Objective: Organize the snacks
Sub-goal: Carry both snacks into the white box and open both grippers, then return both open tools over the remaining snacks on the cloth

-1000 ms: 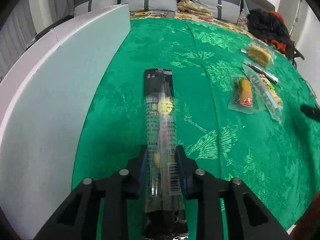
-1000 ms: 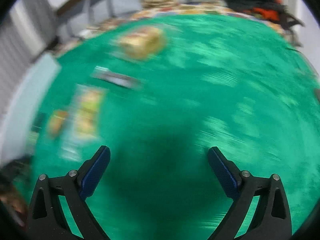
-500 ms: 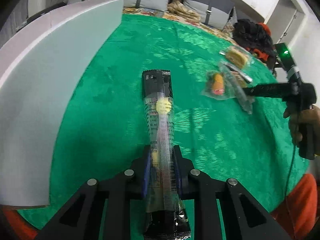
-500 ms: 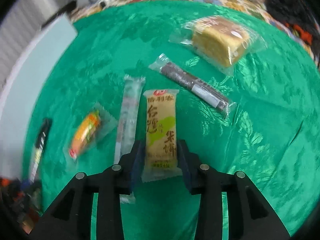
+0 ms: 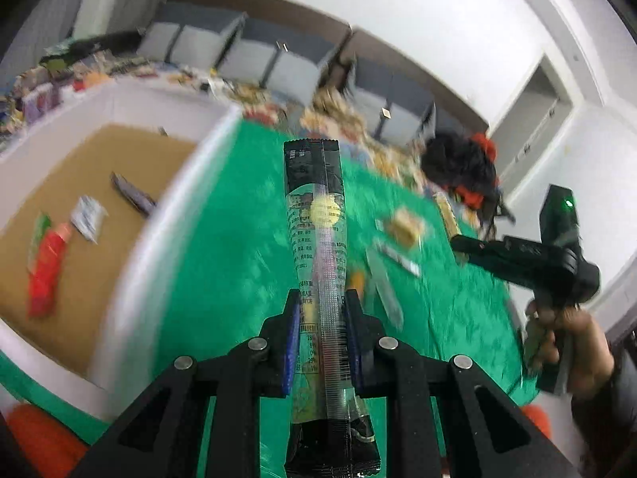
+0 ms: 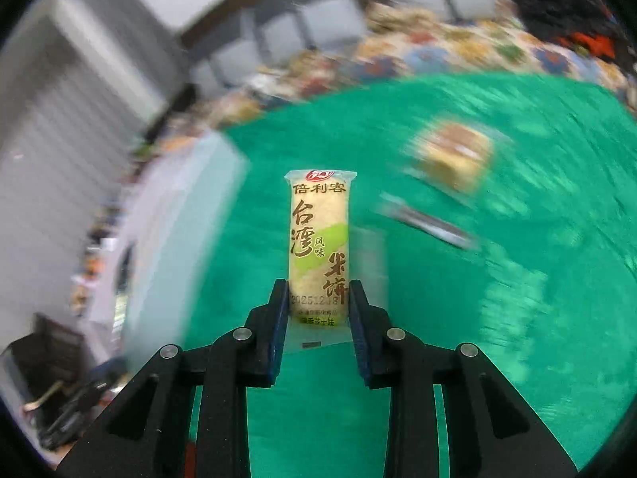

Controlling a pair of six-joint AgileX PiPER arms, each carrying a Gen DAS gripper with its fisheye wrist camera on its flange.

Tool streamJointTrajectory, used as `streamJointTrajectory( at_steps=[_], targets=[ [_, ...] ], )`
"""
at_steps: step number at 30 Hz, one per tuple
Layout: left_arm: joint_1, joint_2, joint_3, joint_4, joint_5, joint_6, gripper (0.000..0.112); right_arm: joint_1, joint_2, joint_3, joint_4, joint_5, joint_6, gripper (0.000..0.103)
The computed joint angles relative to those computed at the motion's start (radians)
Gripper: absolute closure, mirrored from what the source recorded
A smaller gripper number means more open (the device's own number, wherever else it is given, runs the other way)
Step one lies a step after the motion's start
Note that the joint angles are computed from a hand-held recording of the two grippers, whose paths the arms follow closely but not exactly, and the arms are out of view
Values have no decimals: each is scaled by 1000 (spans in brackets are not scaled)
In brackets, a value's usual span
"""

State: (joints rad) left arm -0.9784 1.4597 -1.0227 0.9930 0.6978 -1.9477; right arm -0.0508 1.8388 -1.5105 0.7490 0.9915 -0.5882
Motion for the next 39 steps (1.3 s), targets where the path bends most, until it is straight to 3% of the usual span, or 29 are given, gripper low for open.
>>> streamJointTrajectory(
  at_steps=[5,10,11,12,13,14,15,16,19,23,26,28,31,33,39],
  targets=[
    [94,-216,70,-55,169,153,93,244,-26,-108,95,32,48,72],
    [327,-326,165,-216,197,406,91,521,61,-223,39,-44,160,72],
    [373,-321,178,-250,197,453,87,556,84,-240,29,-58,178,71],
    [431,-295,185,-292,212,500,69,589,116,-264,21,-66,195,67],
    [458,-276,189,-310,207,513,56,611,138,-278,3,-71,217,53],
    [492,-267,211,-327,195,521,33,636,167,-300,-34,-73,252,44],
    [494,-280,241,-315,191,497,30,640,171,-287,-50,-88,254,36],
    [464,-283,272,-281,199,434,30,645,148,-233,-62,-135,242,37],
    [380,-296,310,-227,243,305,29,610,36,-36,-79,-264,147,34],
    [234,-262,261,-167,294,173,29,501,-118,284,-199,-559,64,30],
    [103,-216,173,-127,345,115,28,323,-152,460,-291,-720,18,30],
    [32,-161,94,-88,348,98,26,198,-135,509,-412,-778,62,30],
    [-31,-50,-35,-39,300,113,22,20,-98,521,-397,-807,-3,30],
    [-34,50,-136,-45,231,174,13,-90,-65,496,-327,-800,-80,30],
    [30,366,-375,-195,46,336,12,-230,17,423,-436,-757,27,30]
  ],
)
